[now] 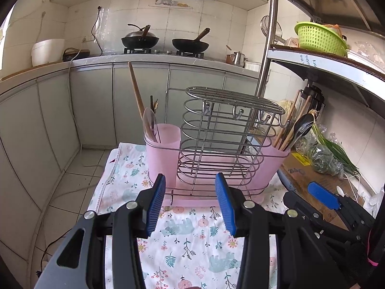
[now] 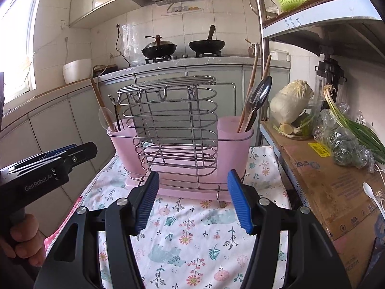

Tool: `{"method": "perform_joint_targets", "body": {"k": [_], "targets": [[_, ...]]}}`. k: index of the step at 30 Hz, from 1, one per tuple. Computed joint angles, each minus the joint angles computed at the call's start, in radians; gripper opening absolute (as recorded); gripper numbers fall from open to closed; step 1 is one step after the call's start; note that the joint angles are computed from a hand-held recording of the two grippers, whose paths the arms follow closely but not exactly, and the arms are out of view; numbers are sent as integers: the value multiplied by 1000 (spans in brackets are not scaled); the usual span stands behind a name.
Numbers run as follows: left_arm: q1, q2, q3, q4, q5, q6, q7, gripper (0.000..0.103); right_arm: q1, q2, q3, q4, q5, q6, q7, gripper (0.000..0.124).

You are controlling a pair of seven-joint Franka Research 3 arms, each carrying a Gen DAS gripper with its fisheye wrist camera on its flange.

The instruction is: Organize utensils

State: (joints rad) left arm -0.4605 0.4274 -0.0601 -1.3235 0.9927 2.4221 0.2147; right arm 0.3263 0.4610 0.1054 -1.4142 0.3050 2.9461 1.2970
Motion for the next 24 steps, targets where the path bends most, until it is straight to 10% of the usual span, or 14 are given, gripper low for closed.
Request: {"method": "perform_joint_targets", "body": {"k": [24], "targets": [[3,7,1,6,-18,8,17,42,8,5,-7,10,-11,-15,-4,59]]}}
